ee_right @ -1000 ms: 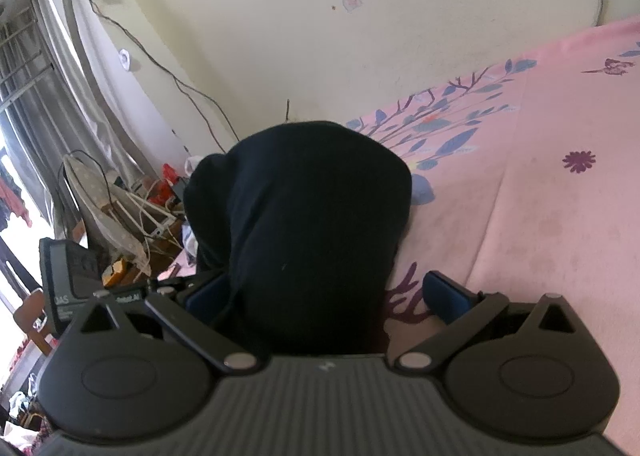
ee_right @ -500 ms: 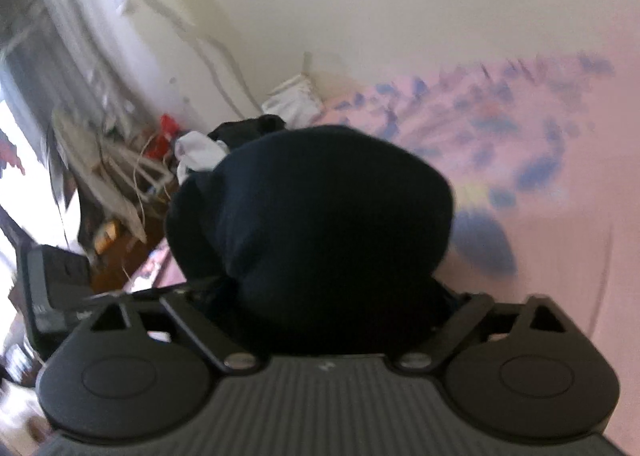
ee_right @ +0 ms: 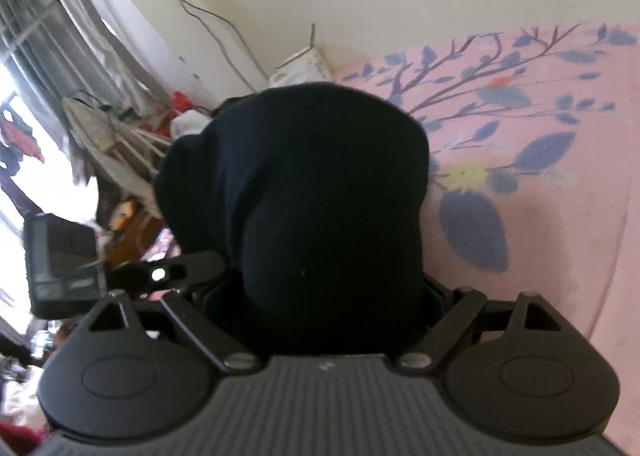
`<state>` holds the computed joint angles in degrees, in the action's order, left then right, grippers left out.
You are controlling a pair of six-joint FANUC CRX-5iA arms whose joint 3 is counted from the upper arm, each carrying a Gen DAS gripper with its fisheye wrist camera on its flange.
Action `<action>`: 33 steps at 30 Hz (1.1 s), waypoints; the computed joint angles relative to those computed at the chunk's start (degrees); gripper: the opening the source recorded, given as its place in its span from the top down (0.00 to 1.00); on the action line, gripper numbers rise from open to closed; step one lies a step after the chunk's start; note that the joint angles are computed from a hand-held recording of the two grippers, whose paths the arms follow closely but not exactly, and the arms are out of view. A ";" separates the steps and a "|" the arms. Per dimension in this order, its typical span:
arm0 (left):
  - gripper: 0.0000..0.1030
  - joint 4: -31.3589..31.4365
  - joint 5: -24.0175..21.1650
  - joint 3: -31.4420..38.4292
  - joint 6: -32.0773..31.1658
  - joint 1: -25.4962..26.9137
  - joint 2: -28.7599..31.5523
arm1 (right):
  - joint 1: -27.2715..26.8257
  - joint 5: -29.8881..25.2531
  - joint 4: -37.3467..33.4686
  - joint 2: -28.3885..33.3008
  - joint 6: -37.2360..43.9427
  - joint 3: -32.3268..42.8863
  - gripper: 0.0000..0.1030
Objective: Fold small clothes
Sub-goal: 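Carry the folded sweater with both grippers toward the bed corner by the window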
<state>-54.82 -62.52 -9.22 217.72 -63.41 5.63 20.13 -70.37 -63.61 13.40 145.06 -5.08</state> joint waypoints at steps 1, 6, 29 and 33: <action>0.00 0.68 -0.49 0.80 -1.06 0.26 0.61 | 0.29 -0.34 0.03 0.00 -0.38 0.13 0.15; 0.00 3.06 -2.49 4.66 -5.10 0.98 3.52 | 2.09 5.48 -0.36 -5.76 5.94 -4.61 0.42; 0.00 23.14 19.57 30.59 -56.32 14.52 23.74 | -29.69 -3.71 2.38 -11.82 3.90 -10.66 0.34; 0.00 27.44 22.92 25.22 -55.23 16.10 20.88 | -30.79 -5.92 2.69 -9.73 5.79 -8.54 0.27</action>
